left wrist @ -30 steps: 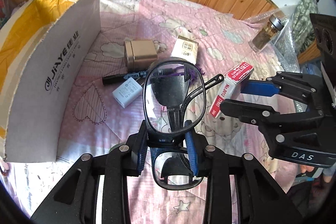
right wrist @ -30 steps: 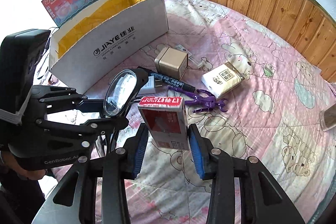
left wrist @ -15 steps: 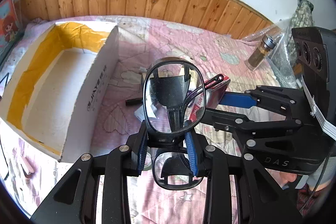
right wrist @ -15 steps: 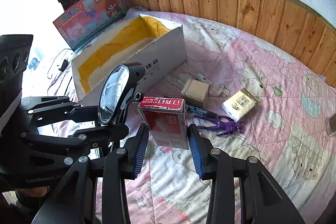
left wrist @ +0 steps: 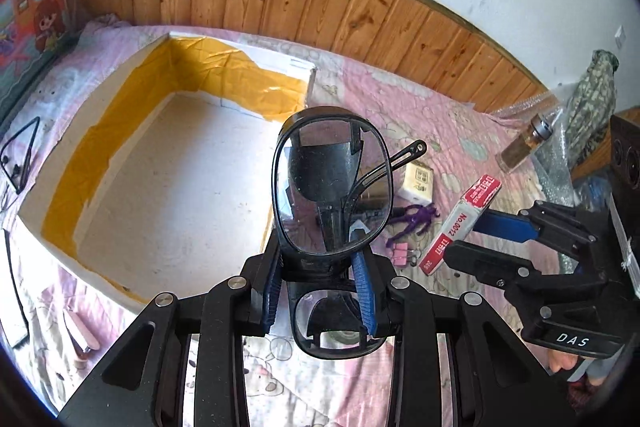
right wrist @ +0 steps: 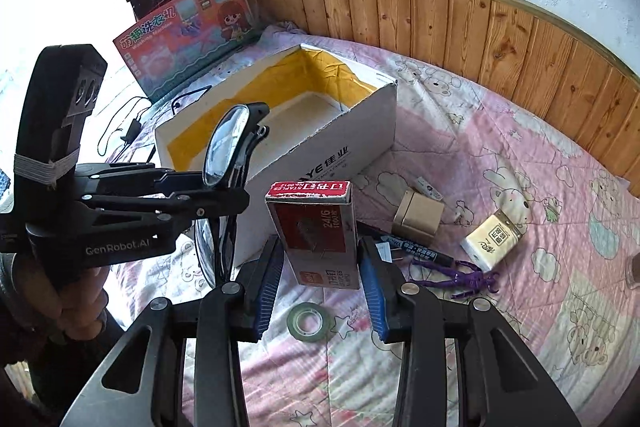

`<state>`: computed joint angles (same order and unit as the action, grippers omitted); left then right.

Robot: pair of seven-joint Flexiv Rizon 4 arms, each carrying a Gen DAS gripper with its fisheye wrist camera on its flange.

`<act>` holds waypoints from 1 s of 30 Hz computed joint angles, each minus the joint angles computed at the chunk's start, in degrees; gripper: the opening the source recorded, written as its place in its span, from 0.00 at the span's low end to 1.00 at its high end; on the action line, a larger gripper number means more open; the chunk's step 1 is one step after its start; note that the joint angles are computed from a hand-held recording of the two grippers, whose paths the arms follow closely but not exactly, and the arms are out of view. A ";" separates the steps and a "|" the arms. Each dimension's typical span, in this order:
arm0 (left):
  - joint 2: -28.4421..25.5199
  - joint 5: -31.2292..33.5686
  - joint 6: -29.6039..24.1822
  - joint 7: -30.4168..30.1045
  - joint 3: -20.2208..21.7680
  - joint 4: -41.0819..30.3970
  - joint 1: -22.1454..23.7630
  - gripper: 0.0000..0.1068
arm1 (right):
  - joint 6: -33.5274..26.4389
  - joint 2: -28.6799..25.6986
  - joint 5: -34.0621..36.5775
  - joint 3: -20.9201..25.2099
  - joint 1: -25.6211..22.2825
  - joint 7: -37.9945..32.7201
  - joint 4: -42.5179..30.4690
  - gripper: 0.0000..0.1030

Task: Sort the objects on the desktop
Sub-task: 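Lift the glasses and staples box and carry both toward the cardboard box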

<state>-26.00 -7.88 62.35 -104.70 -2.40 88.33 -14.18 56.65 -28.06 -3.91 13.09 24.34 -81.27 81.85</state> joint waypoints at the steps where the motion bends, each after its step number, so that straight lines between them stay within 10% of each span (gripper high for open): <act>1: 0.07 -0.53 0.85 0.34 -0.30 0.28 0.44 0.30 | 0.01 -0.26 -0.30 -0.19 0.27 0.19 -0.36 0.39; 19: -1.04 -7.82 14.68 1.92 -2.57 2.29 4.41 0.30 | 5.40 -4.22 -9.63 -4.43 5.56 9.63 -4.24 0.39; 30: -4.16 -4.73 14.24 -4.39 2.54 -2.03 2.23 0.30 | 7.41 -6.30 -12.37 -5.50 6.30 14.29 -6.29 0.39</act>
<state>-30.16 -12.62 76.60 -109.09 0.14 86.30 -11.96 64.06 -34.36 -16.28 7.59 30.63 -66.98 75.57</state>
